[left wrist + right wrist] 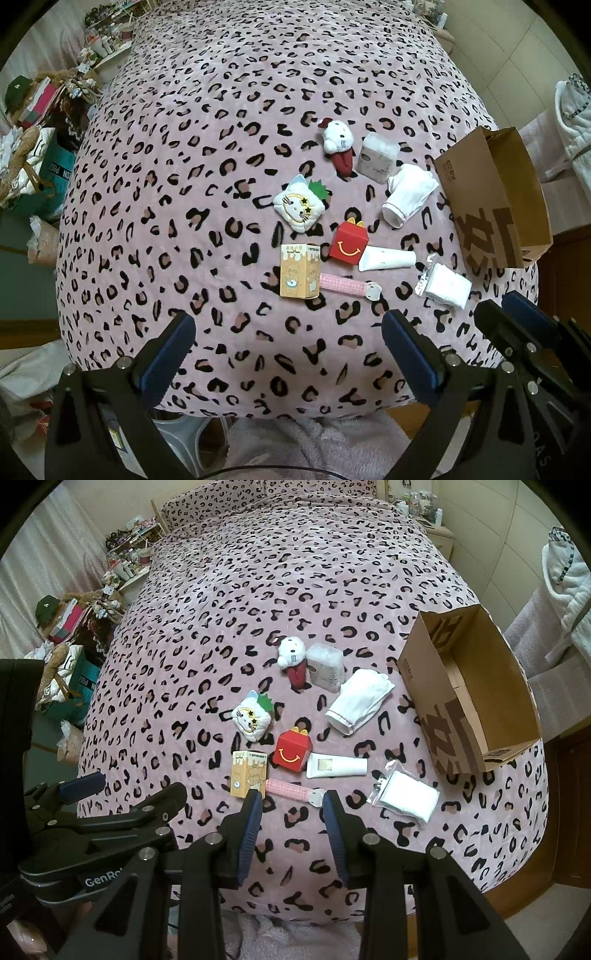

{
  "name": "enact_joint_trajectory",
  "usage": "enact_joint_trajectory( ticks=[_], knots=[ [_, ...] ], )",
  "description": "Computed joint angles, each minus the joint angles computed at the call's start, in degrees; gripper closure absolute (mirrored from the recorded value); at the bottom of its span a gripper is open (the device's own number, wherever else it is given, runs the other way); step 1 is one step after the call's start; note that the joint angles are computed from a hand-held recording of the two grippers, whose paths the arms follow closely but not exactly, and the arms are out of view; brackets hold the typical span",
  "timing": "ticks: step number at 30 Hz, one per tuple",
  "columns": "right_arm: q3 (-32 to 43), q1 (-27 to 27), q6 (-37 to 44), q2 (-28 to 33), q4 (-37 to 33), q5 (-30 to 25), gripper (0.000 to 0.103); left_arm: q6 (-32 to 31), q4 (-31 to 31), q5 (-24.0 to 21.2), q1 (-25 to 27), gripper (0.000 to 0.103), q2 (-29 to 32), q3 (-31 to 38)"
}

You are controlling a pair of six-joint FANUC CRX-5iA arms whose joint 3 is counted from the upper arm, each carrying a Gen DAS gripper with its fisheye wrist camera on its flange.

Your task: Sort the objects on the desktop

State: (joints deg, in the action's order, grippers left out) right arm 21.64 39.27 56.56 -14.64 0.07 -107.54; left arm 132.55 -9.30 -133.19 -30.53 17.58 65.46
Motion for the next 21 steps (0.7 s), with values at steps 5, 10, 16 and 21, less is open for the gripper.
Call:
enact_joint_trajectory(
  ticks=[5, 10, 16, 21],
  knots=[
    [0.13, -0.1, 0.02, 0.04, -0.05, -0.09, 0.068, -0.27, 0.0, 0.04, 0.02, 0.002, -0.05, -0.04],
    [0.26, -0.19, 0.24, 0.07, -0.02, -0.22, 0.068, -0.38, 0.07, 0.08, 0.05, 0.002, -0.08, -0.13],
    [-0.67, -0.34, 0.45, -0.61, 0.0, 0.2, 0.068, -0.81, -0.59, -0.92, -0.2, 0.002, 0.88, 1.85],
    [0.39, -0.43, 0.58, 0.04, -0.01, -0.23, 0.068, -0.93, -0.37, -1.96, -0.18, 0.002, 1.82, 3.79]
  ],
)
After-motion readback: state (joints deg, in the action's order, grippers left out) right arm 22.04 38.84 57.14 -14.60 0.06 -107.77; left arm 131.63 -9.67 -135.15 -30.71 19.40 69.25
